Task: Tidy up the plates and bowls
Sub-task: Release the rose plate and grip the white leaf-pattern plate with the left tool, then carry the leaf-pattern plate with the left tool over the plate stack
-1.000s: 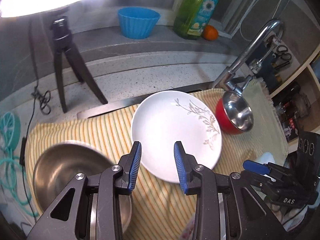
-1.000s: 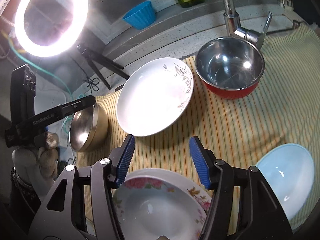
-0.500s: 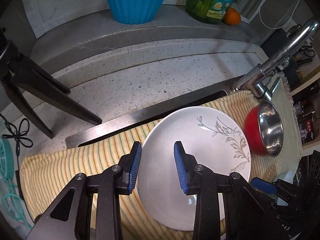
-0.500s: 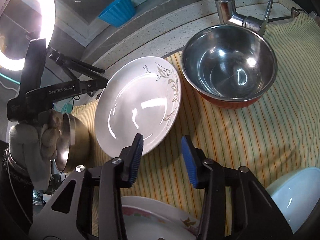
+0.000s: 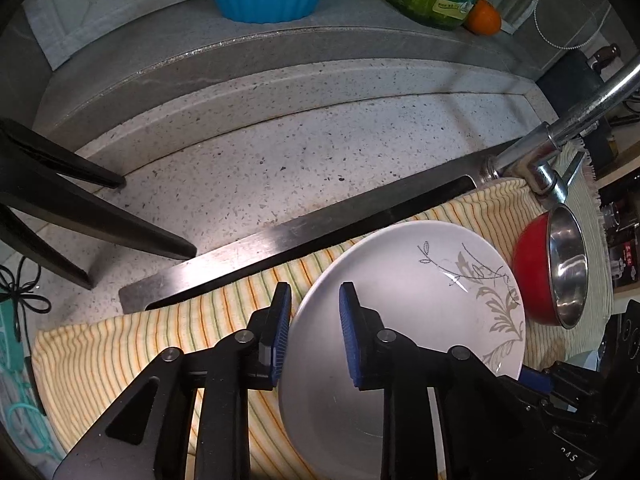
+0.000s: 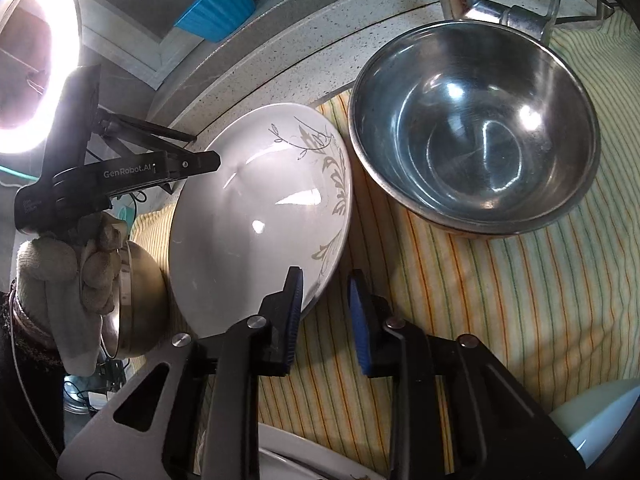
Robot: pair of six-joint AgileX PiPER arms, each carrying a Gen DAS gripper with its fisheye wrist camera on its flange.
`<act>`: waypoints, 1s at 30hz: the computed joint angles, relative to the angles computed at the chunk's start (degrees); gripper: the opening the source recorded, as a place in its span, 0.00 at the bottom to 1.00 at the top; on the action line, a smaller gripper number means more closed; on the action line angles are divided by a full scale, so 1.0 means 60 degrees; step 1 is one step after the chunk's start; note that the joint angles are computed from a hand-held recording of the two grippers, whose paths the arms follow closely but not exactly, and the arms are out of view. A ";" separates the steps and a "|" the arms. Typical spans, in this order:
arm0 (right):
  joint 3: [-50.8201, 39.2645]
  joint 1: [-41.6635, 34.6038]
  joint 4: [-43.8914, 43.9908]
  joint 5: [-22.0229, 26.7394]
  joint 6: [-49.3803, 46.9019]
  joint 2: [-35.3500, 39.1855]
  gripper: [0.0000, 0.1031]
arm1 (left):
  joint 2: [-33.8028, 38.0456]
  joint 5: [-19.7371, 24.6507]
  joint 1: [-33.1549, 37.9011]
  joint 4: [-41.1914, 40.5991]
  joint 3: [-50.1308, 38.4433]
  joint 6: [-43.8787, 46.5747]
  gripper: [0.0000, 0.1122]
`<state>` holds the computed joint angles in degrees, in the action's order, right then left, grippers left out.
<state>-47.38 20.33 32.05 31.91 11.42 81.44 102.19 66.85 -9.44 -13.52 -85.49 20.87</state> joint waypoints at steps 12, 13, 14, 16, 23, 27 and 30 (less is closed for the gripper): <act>0.0005 0.0039 -0.0209 0.0117 -0.0080 -0.0066 0.17 | 0.0042 0.0006 -0.0092 0.0132 0.0070 0.0024 0.19; -0.0013 0.0049 -0.0269 0.0163 0.0013 -0.0090 0.17 | 0.0027 0.0036 -0.0071 0.0090 0.0083 0.0035 0.19; 0.0002 0.0050 -0.0262 0.0186 0.0039 -0.0121 0.17 | 0.0026 0.0070 -0.0040 0.0038 0.0081 0.0026 0.19; 0.0015 0.0058 -0.0227 0.0218 0.0022 -0.0153 0.16 | -0.0020 0.0170 0.0070 -0.0093 0.0098 0.0074 0.19; 0.0017 0.0176 -0.0426 0.0406 0.0325 -0.0492 0.16 | -0.0406 0.0378 0.0330 -0.0414 0.0193 0.0234 0.19; 0.0031 0.0261 -0.0587 0.0519 0.0528 -0.0793 0.16 | -0.0685 0.0436 0.0411 -0.0451 0.0347 0.0264 0.19; 0.0147 0.0255 -0.0621 0.0550 0.0616 -0.1044 0.16 | -0.0898 0.0428 0.0440 -0.0520 0.0514 0.0322 0.19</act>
